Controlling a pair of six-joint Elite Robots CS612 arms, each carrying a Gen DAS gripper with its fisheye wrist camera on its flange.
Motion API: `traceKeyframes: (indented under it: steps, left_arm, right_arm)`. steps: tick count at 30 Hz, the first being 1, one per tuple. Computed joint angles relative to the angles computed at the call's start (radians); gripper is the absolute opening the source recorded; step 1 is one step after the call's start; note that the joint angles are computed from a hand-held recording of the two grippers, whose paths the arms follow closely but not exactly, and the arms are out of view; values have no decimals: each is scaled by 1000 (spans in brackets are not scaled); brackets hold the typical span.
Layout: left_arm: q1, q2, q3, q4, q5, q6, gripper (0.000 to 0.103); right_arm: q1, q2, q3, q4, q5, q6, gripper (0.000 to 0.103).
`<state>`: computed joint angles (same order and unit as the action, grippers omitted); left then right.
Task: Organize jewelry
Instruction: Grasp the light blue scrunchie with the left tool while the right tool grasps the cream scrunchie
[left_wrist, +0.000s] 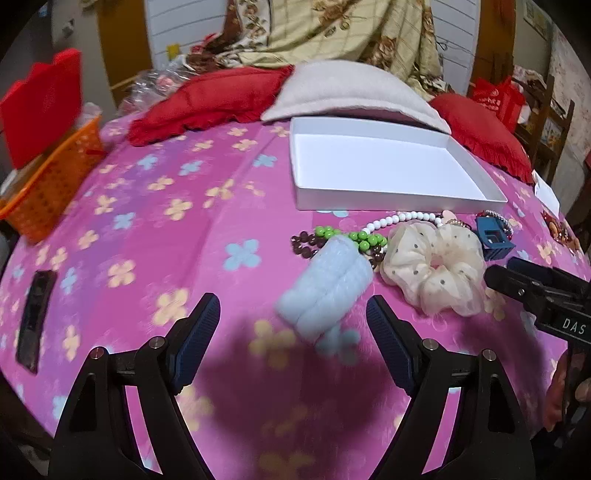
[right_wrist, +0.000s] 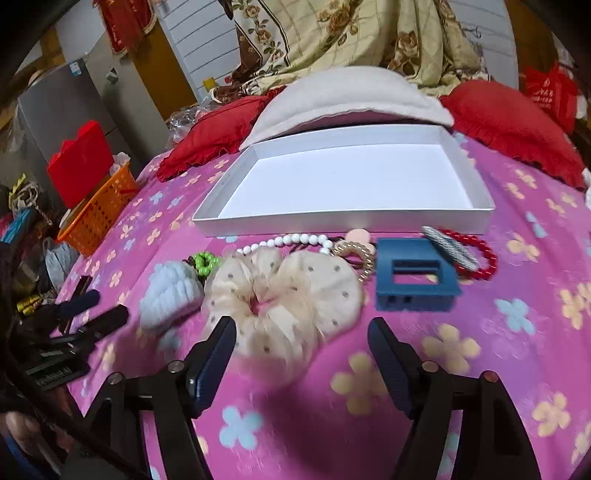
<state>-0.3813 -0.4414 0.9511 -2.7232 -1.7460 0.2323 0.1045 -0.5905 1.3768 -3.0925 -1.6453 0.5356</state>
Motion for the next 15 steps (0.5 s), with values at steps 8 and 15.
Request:
traceKeyframes:
  steps: [8, 15]
  left_arm:
    - [-5, 82, -147, 155, -47, 12, 82]
    - [-12, 110, -189, 198, -52, 39, 82]
  right_arm:
    - [-6, 39, -63, 57, 20, 16, 63]
    - [-6, 50, -76, 69, 12, 20, 61]
